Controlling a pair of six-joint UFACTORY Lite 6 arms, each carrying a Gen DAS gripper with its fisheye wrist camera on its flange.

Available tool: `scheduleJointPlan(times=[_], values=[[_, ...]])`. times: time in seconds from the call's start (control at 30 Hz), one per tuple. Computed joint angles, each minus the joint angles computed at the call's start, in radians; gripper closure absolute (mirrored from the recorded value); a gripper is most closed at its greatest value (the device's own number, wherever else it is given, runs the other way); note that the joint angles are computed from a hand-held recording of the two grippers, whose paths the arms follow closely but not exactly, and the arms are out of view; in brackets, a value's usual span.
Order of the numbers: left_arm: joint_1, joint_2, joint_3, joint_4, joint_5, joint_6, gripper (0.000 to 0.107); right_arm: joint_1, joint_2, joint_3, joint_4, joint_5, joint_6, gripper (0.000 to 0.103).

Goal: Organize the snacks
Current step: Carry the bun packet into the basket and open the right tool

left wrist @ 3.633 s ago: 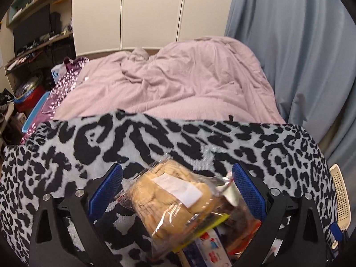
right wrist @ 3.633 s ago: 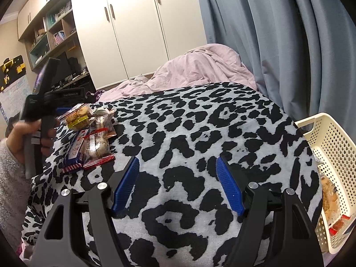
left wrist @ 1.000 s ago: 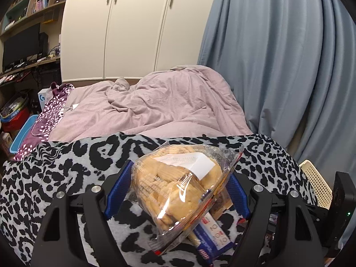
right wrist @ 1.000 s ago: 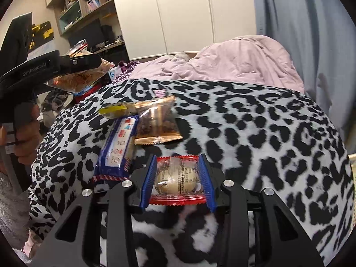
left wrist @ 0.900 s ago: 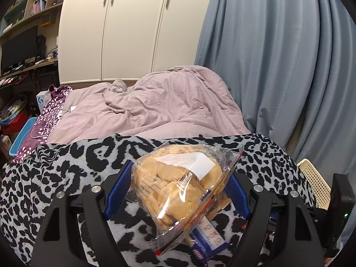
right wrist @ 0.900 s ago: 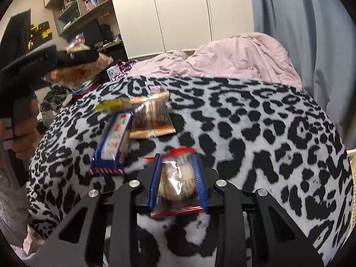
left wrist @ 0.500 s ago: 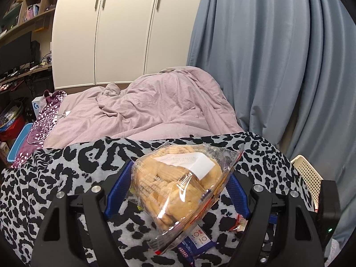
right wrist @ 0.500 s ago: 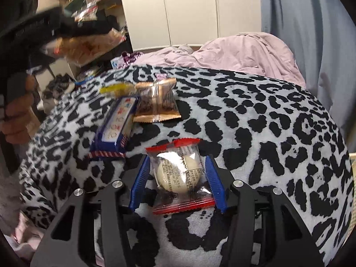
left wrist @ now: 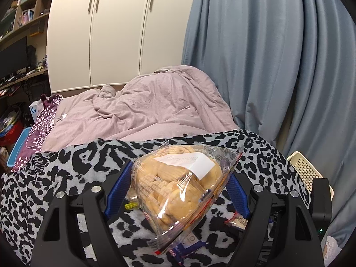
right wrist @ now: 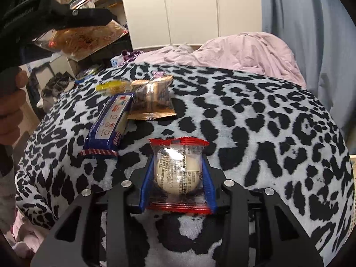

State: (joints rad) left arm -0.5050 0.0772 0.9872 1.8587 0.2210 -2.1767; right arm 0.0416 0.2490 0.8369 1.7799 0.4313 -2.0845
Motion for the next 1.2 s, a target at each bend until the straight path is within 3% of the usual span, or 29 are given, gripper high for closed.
scheduleJointPlan(times=[0.5, 0.87, 1.2], values=[[-0.178, 0.201, 0.251, -0.328, 0.049, 0.337, 0.029, -0.422, -0.141, -0.11, -0.031, 0.178, -0.009, 0.063], [-0.306, 0.446, 0.571, -0.64, 0.071, 0.682, 0.029, -0.793, 0.023, 0.018, -0.082, 0.217, -0.025, 0.063], [-0.374, 0.647, 0.851, -0.941, 0.111, 1.016, 0.029, -0.964, 0.179, 0.138, -0.082, 0.195, -0.044, 0.063]])
